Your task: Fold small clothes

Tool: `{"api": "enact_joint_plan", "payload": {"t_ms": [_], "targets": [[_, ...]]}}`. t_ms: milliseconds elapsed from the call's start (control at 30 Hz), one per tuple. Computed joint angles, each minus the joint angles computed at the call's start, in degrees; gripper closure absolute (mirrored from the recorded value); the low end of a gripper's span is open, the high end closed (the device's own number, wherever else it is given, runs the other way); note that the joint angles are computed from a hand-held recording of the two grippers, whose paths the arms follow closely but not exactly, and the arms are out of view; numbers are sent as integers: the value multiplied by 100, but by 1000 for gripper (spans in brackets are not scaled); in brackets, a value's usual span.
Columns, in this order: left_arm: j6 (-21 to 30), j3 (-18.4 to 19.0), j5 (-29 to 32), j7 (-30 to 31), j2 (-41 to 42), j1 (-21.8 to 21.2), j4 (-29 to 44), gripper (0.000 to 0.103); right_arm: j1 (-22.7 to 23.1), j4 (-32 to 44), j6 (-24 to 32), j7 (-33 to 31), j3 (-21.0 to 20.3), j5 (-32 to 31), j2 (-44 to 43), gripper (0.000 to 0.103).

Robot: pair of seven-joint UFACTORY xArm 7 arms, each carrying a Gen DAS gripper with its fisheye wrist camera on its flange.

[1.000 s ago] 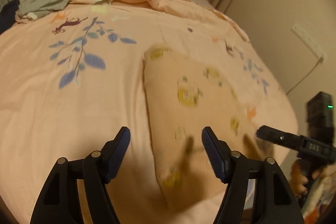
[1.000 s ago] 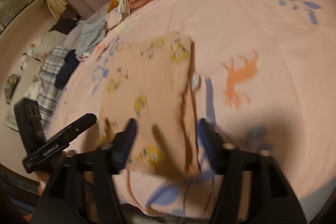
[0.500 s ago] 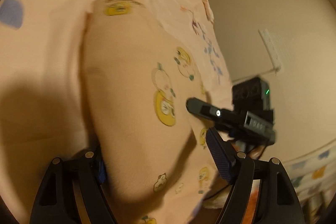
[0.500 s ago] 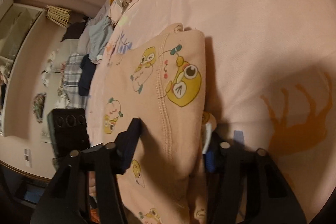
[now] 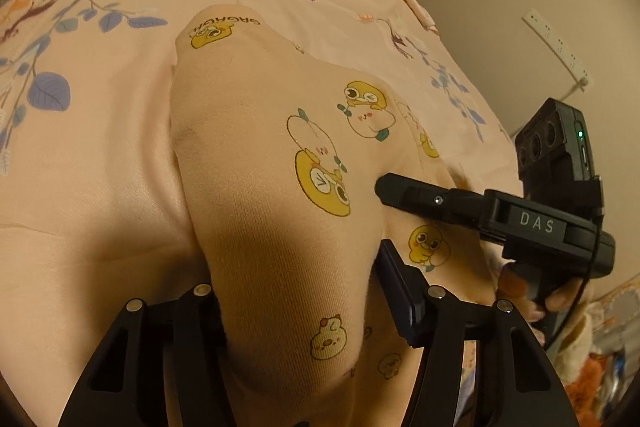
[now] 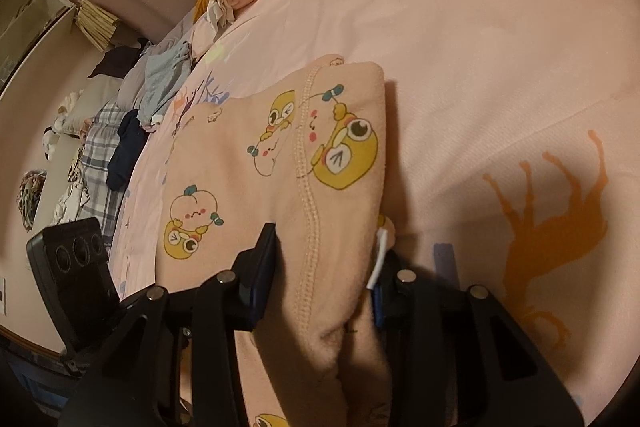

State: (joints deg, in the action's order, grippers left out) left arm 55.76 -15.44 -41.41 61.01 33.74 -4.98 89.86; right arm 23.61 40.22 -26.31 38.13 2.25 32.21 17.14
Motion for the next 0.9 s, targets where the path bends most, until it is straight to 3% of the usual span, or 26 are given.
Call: {"api": "enact_joint_plan", "payload": {"t_ms": [167,333,900], "targets": [[-22,8,57,-27,23,-18,62,43,490,134,-1,-609,-260,814,50,66],[-191,9,85,52,-59,-30,-56,43,258,44,-117,-491,-57,619,36,66],[-1012,-54,-6,226,-428,-176,-670,43,409,149,-27,-913,-113,974,52,66]]}}
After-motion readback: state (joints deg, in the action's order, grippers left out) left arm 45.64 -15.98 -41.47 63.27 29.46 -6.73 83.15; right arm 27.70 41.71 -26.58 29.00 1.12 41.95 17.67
